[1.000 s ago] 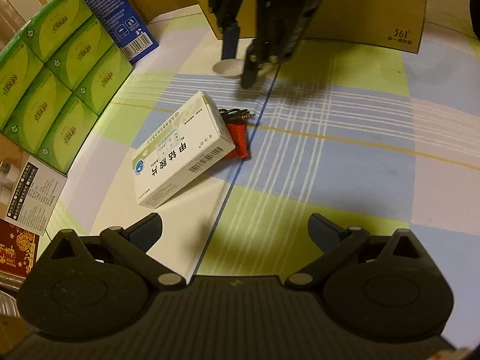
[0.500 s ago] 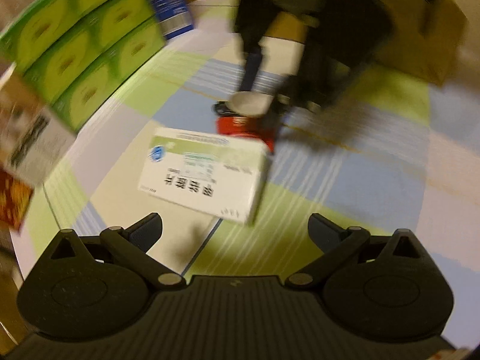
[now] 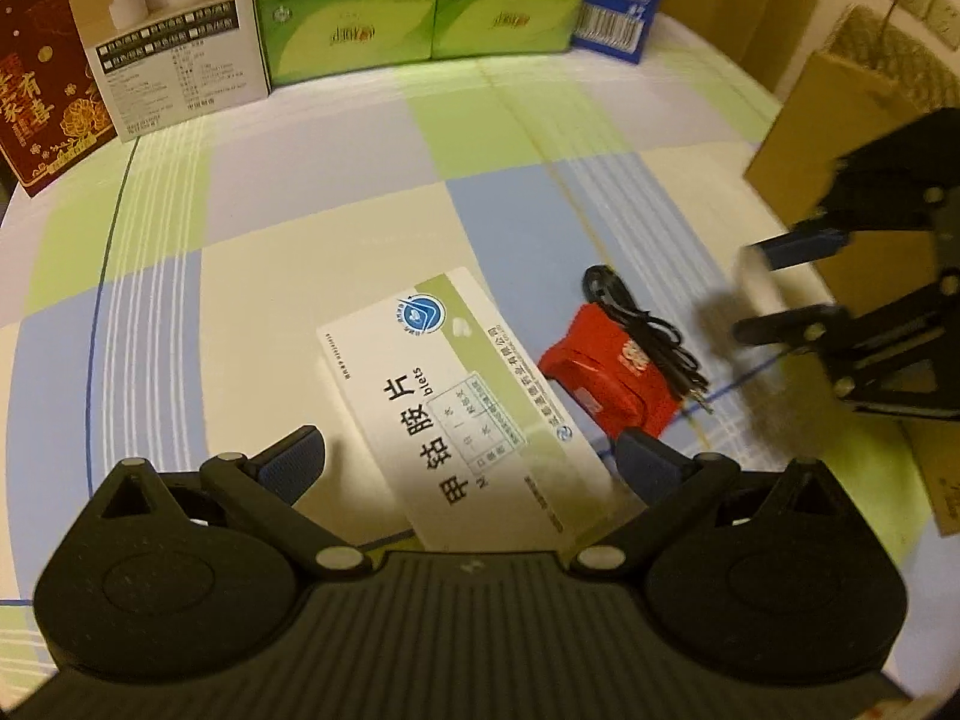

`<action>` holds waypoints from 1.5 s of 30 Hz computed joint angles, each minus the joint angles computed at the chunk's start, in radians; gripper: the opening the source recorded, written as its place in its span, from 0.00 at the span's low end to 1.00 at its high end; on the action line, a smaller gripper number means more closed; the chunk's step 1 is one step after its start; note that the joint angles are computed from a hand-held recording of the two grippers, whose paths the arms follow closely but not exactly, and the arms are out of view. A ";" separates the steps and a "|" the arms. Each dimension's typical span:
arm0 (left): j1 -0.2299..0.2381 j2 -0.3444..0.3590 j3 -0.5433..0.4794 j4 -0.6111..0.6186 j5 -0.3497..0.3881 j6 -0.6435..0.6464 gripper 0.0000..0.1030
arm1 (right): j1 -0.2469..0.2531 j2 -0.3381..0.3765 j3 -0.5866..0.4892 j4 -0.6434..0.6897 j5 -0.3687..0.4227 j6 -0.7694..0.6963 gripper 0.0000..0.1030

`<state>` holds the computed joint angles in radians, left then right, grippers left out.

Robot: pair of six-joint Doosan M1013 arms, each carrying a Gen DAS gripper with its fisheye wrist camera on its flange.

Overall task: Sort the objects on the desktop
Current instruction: 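Grasp the white medicine box with the left gripper while the right gripper holds the spoon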

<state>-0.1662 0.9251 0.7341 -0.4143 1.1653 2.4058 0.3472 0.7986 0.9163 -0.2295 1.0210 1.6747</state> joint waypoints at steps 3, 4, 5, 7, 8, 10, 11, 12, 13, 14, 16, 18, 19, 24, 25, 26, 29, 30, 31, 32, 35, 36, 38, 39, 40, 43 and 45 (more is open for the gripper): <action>-0.015 -0.007 0.018 0.068 -0.035 -0.028 0.98 | -0.004 -0.002 -0.003 0.005 0.006 0.063 0.29; -0.020 -0.005 0.018 0.086 -0.037 -0.042 0.98 | -0.004 -0.001 -0.007 0.005 0.006 0.074 0.29; -0.024 -0.004 0.017 0.104 -0.038 -0.053 0.96 | -0.004 -0.001 -0.010 0.004 0.005 0.083 0.29; -0.029 -0.005 0.020 0.133 -0.044 -0.053 0.90 | -0.004 0.002 -0.019 0.012 0.002 0.088 0.29; -0.030 -0.004 0.019 0.140 -0.037 -0.048 0.85 | -0.002 0.002 -0.021 0.009 0.000 0.090 0.29; -0.030 -0.013 0.035 0.153 -0.053 -0.032 0.79 | 0.002 0.000 -0.020 0.014 -0.007 0.095 0.29; -0.030 -0.018 0.045 0.160 -0.062 -0.015 0.73 | 0.004 -0.002 -0.018 0.017 -0.008 0.100 0.29; -0.030 -0.024 0.054 0.168 -0.071 -0.003 0.71 | 0.004 -0.003 -0.016 0.024 -0.009 0.100 0.29; -0.030 -0.027 0.057 0.173 -0.070 -0.004 0.68 | 0.005 -0.004 -0.014 0.031 -0.010 0.099 0.29; -0.028 -0.028 0.058 0.177 -0.062 -0.008 0.67 | 0.006 -0.006 -0.011 0.037 -0.011 0.104 0.29; -0.024 -0.039 0.074 0.180 -0.054 0.011 0.67 | 0.010 -0.016 0.003 0.050 -0.018 0.121 0.29; -0.017 -0.062 0.112 0.176 -0.062 0.038 0.67 | 0.016 -0.025 0.018 0.061 -0.017 0.127 0.29; -0.014 -0.073 0.132 0.173 -0.066 0.043 0.67 | 0.021 -0.031 0.028 0.064 -0.015 0.128 0.29; 0.002 -0.140 0.254 0.146 -0.112 0.069 0.67 | 0.046 -0.072 0.095 0.092 -0.025 0.135 0.29; 0.005 -0.154 0.280 0.139 -0.124 0.075 0.67 | 0.050 -0.080 0.109 0.096 -0.028 0.137 0.29; 0.008 -0.172 0.311 0.133 -0.138 0.083 0.67 | 0.054 -0.087 0.123 0.098 -0.032 0.144 0.29; 0.016 -0.220 0.394 0.110 -0.169 0.111 0.67 | 0.068 -0.118 0.175 0.114 -0.054 0.170 0.29; 0.017 -0.236 0.420 0.102 -0.177 0.119 0.67 | 0.073 -0.130 0.195 0.120 -0.064 0.175 0.29; 0.018 -0.254 0.450 0.092 -0.190 0.128 0.66 | 0.078 -0.144 0.221 0.127 -0.078 0.182 0.29; 0.020 -0.271 0.478 0.082 -0.200 0.137 0.66 | 0.083 -0.158 0.245 0.132 -0.092 0.190 0.29; 0.029 -0.323 0.564 0.043 -0.233 0.160 0.66 | 0.103 -0.201 0.325 0.127 -0.134 0.235 0.29; 0.031 -0.341 0.593 0.029 -0.244 0.169 0.66 | 0.110 -0.217 0.356 0.120 -0.150 0.256 0.29; 0.037 -0.374 0.648 -0.001 -0.272 0.200 0.66 | 0.121 -0.243 0.406 0.109 -0.177 0.294 0.29; 0.040 -0.388 0.671 -0.013 -0.283 0.210 0.66 | 0.126 -0.256 0.432 0.103 -0.193 0.319 0.29; 0.044 -0.404 0.696 -0.031 -0.293 0.224 0.66 | 0.128 -0.269 0.458 0.101 -0.209 0.351 0.29; 0.053 -0.439 0.757 -0.080 -0.334 0.263 0.66 | 0.131 -0.297 0.519 0.109 -0.266 0.434 0.29; 0.060 -0.449 0.780 -0.125 -0.346 0.295 0.66 | 0.135 -0.310 0.550 0.098 -0.308 0.473 0.29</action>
<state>-0.1059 0.4766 1.5140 -0.5394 0.8193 2.7009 0.4820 0.4883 1.4665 -0.1315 0.7125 2.1473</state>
